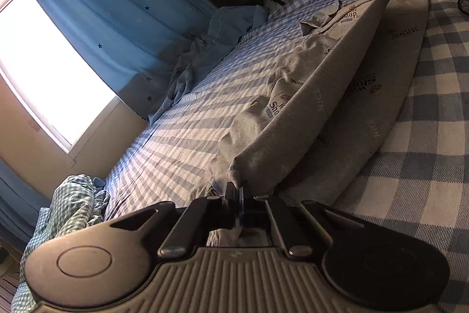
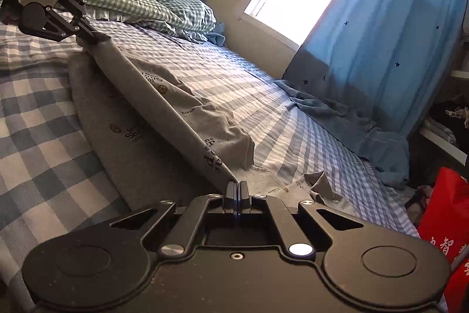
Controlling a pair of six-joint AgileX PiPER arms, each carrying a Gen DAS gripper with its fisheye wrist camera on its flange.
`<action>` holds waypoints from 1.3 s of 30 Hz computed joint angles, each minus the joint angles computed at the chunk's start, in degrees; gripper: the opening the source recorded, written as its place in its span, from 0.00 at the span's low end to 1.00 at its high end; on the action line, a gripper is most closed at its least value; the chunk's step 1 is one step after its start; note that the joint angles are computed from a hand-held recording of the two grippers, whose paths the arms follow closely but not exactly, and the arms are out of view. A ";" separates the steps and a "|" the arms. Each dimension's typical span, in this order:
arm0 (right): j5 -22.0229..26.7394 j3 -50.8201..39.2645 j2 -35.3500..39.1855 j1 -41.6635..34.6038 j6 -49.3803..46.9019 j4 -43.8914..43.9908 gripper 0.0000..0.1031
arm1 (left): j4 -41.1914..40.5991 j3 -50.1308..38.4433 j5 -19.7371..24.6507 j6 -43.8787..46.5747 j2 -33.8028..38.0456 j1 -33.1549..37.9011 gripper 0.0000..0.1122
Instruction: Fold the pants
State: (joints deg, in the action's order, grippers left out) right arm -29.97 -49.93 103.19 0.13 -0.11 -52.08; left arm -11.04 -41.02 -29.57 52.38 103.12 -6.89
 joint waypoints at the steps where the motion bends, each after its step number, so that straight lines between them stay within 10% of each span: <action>1: 0.50 1.48 -0.45 0.48 -2.75 2.14 0.00 | -0.13 0.01 0.68 -0.08 0.28 0.01 0.00; 14: -3.87 11.93 1.01 3.50 -25.40 21.20 0.00 | -2.00 3.65 1.18 0.30 0.21 -0.32 0.02; 17: -4.90 12.66 1.46 3.79 -27.00 23.41 0.00 | -4.40 3.56 5.06 -0.97 -1.70 -0.26 0.23; 19: -4.67 12.71 0.69 2.14 -21.61 19.58 0.06 | 0.99 3.95 8.63 -10.28 -4.41 1.22 0.64; 21: -5.20 13.61 -0.38 0.81 -18.17 18.24 0.23 | 6.83 4.77 12.67 -21.74 -8.51 1.83 0.81; 25: -8.23 15.81 -2.90 -4.65 -7.68 13.24 0.81 | 16.83 5.39 15.56 -44.65 -13.58 -0.44 0.91; 28: -8.27 14.06 -5.04 -10.68 6.32 1.77 0.97 | 24.13 2.21 15.68 -61.84 -12.74 -4.11 0.91; 39: -19.51 -12.28 3.61 -30.81 69.33 -38.98 0.99 | 60.69 -31.23 6.78 -124.27 14.66 -14.89 0.91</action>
State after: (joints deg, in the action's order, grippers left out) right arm -49.48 -62.21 106.80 -30.68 69.22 -91.06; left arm 49.64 -72.25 -22.79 -71.89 117.77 -21.78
